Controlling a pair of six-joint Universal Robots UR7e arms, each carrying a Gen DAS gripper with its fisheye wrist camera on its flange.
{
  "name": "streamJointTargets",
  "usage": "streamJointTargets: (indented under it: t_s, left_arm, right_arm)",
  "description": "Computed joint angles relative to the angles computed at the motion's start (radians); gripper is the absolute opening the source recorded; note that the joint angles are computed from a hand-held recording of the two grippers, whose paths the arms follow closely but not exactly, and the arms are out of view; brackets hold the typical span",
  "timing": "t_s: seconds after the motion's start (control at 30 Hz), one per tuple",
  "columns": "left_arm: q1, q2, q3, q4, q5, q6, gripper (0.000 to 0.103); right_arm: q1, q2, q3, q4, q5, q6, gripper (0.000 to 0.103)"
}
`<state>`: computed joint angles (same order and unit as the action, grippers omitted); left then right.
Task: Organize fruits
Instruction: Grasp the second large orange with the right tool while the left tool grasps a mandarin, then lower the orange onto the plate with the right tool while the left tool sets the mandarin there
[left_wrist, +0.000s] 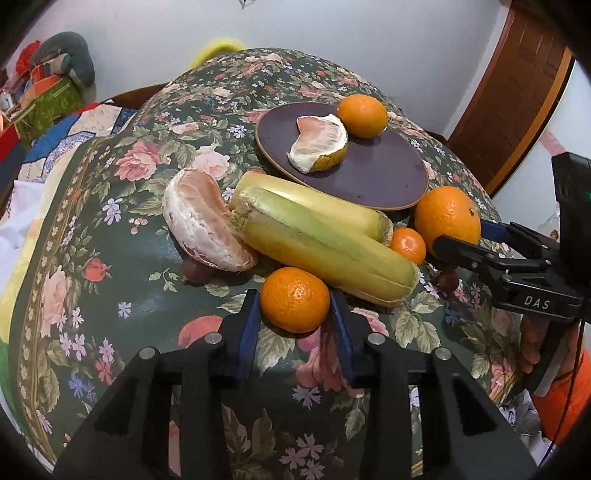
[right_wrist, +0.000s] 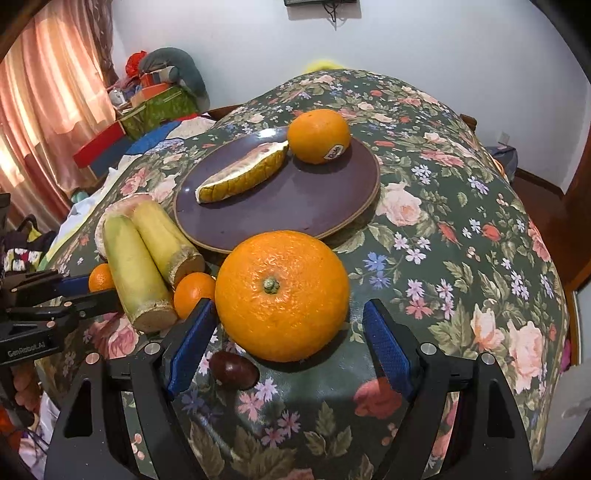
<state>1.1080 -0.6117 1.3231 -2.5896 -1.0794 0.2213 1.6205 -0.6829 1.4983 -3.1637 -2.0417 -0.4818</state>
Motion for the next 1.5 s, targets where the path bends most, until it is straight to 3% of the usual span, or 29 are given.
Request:
streamJointTargets:
  t_s: [0.1,0.67,1.17,1.5]
  left_arm:
    - [-0.006,-0.003,0.011,-0.015,0.016,0.008,0.037]
    - [-0.042,-0.049,0.031,-0.113,-0.003,0.038,0.037]
    - [-0.045,0.088,-0.184,-0.039,-0.044,0.065,0.037]
    - [-0.018,0.21,-0.39,0.118,-0.084,0.0,0.037]
  right_arm:
    - [-0.001,-0.001,0.0,0.007,0.016,-0.002,0.068]
    - [0.011,-0.033,0.025,-0.02,0.029,-0.001,0.066]
    - [0.013,-0.03,-0.044,-0.085,0.053,-0.054,0.066]
    - [-0.011,0.032,-0.174,0.001,0.038,-0.054,0.066]
